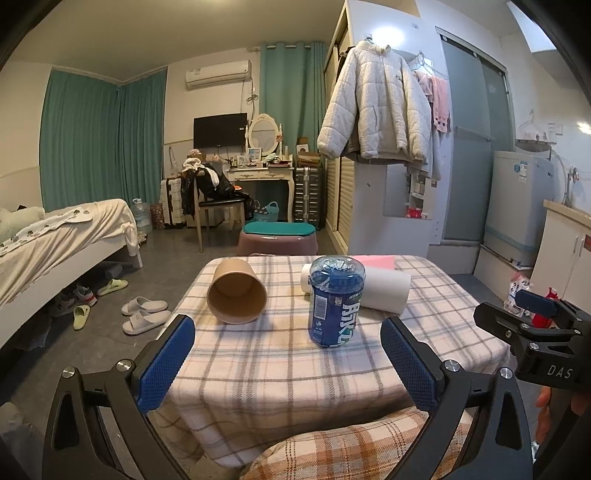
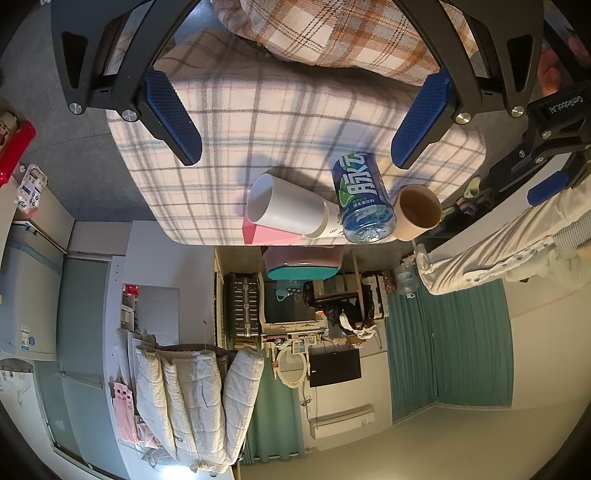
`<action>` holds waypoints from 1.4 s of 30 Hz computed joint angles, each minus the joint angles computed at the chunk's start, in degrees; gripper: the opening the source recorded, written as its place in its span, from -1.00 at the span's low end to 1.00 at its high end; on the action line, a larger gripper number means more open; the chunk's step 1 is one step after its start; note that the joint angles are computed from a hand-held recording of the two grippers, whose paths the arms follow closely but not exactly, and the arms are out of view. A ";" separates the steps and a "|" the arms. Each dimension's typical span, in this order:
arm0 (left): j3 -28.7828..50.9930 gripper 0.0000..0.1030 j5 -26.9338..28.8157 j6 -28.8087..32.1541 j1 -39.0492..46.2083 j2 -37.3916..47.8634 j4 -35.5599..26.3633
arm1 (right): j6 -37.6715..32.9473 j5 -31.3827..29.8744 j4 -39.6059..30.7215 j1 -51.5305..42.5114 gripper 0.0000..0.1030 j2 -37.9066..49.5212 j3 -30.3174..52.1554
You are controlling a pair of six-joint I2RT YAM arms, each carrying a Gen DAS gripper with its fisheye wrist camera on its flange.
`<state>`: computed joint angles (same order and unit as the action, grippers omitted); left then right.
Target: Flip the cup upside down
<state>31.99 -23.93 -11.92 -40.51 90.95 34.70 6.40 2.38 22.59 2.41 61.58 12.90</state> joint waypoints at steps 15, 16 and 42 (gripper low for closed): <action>0.85 1.00 -1.16 0.11 -0.57 1.01 -0.71 | -0.04 -0.82 1.55 -0.88 1.00 1.39 -0.67; 0.88 1.00 -1.19 0.02 -0.55 1.36 -0.49 | -0.05 -0.82 1.56 -0.89 1.00 1.45 -0.67; 0.37 1.00 -0.41 -0.07 0.08 2.04 0.52 | -0.07 -0.19 2.27 -0.12 1.00 2.87 -0.54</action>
<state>32.36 -24.34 -12.00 -40.43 93.00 35.22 6.33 2.20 24.86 2.29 64.45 12.36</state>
